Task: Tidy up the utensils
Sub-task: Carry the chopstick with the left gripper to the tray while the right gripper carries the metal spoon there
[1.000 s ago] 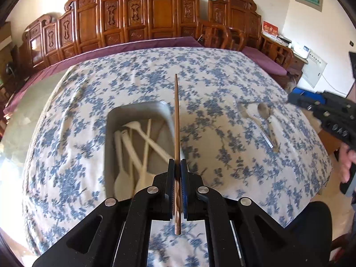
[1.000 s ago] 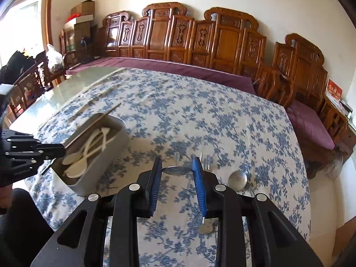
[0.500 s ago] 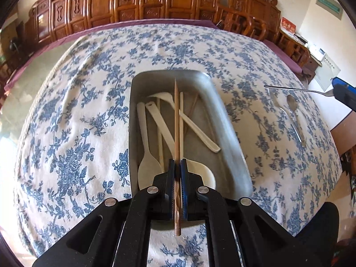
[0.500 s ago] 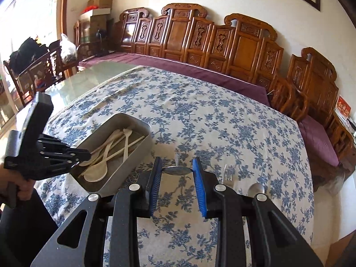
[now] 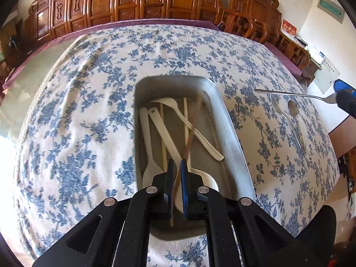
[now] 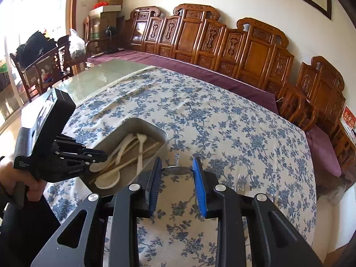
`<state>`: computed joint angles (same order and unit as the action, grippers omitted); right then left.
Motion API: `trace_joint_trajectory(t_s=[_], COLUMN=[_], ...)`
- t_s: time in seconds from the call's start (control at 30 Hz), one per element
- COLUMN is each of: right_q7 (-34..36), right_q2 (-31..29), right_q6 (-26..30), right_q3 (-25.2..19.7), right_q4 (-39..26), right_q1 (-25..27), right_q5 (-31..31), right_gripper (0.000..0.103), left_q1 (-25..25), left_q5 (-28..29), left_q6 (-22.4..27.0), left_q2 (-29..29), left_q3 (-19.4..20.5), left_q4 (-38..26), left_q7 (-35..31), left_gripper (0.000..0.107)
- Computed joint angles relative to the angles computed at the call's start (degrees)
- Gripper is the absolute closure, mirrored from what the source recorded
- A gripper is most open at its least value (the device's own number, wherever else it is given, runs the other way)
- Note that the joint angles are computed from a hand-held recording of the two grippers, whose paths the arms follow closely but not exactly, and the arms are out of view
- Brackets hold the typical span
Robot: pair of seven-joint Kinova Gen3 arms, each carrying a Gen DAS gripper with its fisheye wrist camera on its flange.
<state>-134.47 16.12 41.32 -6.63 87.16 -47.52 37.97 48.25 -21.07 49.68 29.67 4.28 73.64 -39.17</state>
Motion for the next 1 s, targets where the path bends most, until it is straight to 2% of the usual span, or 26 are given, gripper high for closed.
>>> trace_joint_trajectory(t_s=[0.17,0.53,0.77,1.0], right_q7=[1.1,4.7,6.5,6.0], right_q2=[2.1,9.1,13.6,17.3], right_q6=[0.6,1.7,2.2,2.4], right_q3=[0.0,2.1,3.9,5.9], right_q4=[-3.4,-11.8,-16.3,-19.7], right_q1=[-0.9,-3.9,-5.4,-6.9], right_q5=[-0.7,-4.6,-7.2,-8.5], right_gripper=[0.072,0.072,0.072,0.072], left_q1=[0.7,0.2,-1.6,-2.2], left_q5=[-2.3,-8.3,-9.1,-10.2], left_q6=[-0.3,-0.2,-2.7,-3.1], left_q2=[-3.7,-10.0,-12.2,-12.8], left_q3=[-0.6,1.0,2.7,3.4], left_q4=[2.9,9.4,13.5,14.6], left_q7=[1.4,6.5,9.0,10.5], left_gripper=[0.103,0.103,0.102,0.102])
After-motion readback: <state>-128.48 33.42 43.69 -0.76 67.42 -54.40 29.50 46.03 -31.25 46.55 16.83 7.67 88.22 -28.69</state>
